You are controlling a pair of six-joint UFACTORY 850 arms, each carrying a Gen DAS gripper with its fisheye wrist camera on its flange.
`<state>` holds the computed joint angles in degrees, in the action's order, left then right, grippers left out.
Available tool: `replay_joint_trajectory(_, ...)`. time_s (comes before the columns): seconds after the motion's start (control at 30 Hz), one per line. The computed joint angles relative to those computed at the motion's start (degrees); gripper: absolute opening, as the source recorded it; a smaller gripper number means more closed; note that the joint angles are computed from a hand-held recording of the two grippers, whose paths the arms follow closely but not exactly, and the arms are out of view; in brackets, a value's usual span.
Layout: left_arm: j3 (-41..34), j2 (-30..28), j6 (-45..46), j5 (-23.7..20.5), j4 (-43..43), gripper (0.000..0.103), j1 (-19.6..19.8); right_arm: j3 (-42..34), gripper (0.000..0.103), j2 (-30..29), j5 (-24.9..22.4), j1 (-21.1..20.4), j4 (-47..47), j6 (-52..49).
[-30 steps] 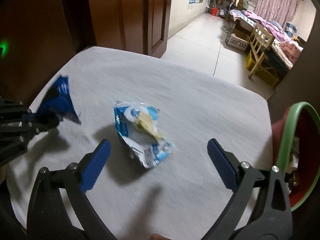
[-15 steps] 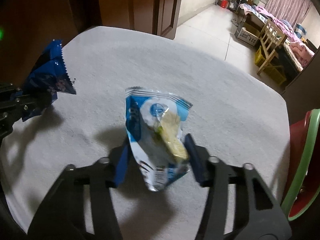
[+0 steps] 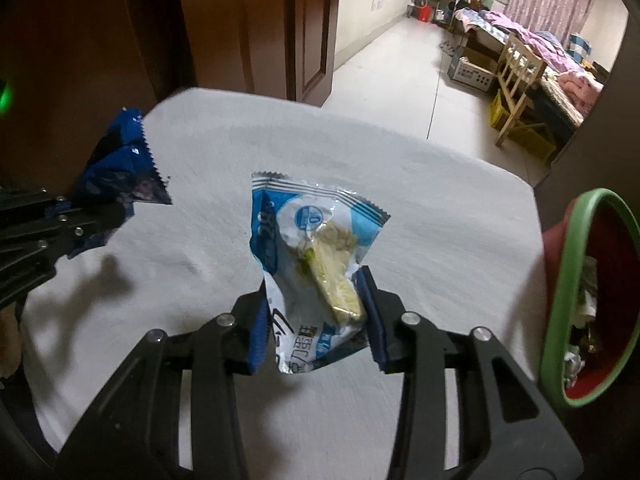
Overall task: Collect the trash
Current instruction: 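Carry the blue wrapper over the bin with the left tool while the right tool carries the candy wrapper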
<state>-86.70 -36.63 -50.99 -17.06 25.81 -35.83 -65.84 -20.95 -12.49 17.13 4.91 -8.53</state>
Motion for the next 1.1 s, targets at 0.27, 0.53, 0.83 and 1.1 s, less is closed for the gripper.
replay_joint_trajectory(0.27,-1.6,0.8,-3.2,-1.1,2.4,0.001,-2.5,4.4,0.039,6.5,1.7,-1.4,-0.6,1.7)
replay_joint_trajectory(0.53,-7.5,-1.6,2.8,-2.7,-2.2,0.001,-5.2,9.2,0.039,12.1,3.6,-4.8,0.0,2.7)
replay_joint_trajectory(0.83,-22.1,-9.7,14.9,-6.6,-11.4,0.001,-7.5,12.4,0.039,15.6,5.6,-11.9,1.7,1.9)
replay_joint_trajectory(1.1,-38.8,-19.1,21.3,-12.3,-16.2,0.001,-8.9,12.8,0.039,16.0,7.3,-18.1,-1.9,5.1)
